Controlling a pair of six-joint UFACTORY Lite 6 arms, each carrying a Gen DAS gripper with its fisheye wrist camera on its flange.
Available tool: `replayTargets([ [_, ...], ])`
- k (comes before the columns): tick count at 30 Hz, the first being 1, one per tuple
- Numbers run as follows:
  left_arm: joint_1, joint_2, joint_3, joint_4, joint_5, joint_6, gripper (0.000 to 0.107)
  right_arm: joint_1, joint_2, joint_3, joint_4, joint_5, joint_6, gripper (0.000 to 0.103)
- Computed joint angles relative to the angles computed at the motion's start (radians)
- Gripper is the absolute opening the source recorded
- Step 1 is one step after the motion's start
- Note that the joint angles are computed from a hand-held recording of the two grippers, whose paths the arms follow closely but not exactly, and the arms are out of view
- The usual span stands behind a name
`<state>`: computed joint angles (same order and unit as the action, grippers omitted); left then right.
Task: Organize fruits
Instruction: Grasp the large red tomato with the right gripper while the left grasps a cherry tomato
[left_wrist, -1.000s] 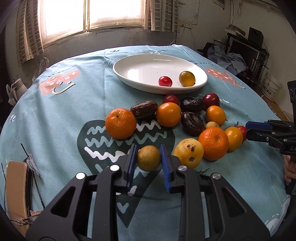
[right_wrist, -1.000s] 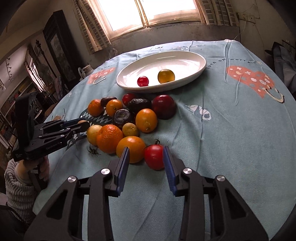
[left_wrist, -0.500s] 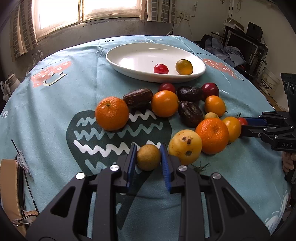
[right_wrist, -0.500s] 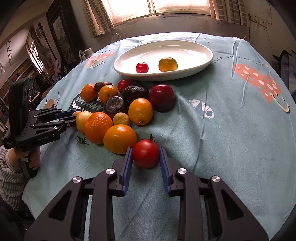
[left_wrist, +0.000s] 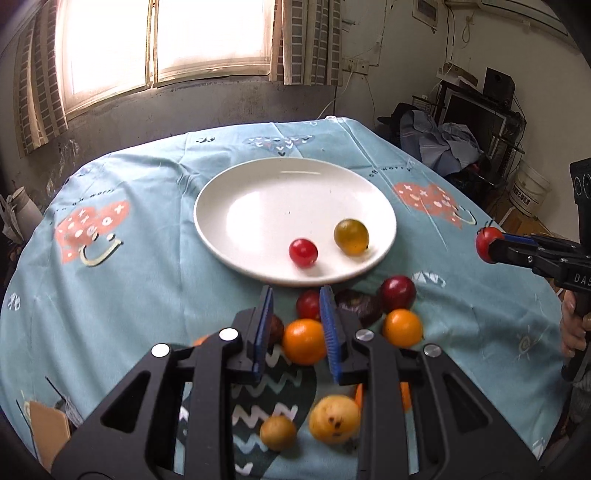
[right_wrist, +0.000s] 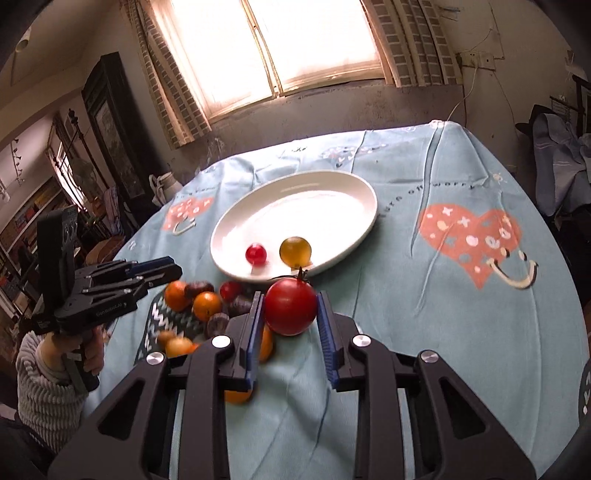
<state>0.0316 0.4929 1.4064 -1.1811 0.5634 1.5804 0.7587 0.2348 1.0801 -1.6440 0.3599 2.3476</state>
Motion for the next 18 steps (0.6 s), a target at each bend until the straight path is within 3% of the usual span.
replayTargets([
  [4,-0.066,0.191,0.276,0.128,-0.005,-0.248,0.026,-0.105,0.253,0.299,0.073,-0.086,-0.095,0.028],
  [8,-0.096,0.375,0.507,0.262,-0.005,-0.445,0.026,-0.148,0.447,0.506,0.167,-0.083,-0.180,0.028],
  [10,-0.109,0.408,0.533,0.267,-0.037,-0.436,0.026,-0.154,0.491,0.537,0.121,-0.084,-0.134,0.028],
  [15,-0.133,0.350,0.390,0.073,-0.170,-0.140,0.026,-0.147,0.477,0.510,0.046,-0.057,-0.083,0.028],
  [18,-0.127,0.368,0.412,0.085,-0.151,-0.152,0.026,-0.143,0.485,0.516,0.047,-0.051,-0.089,0.028],
])
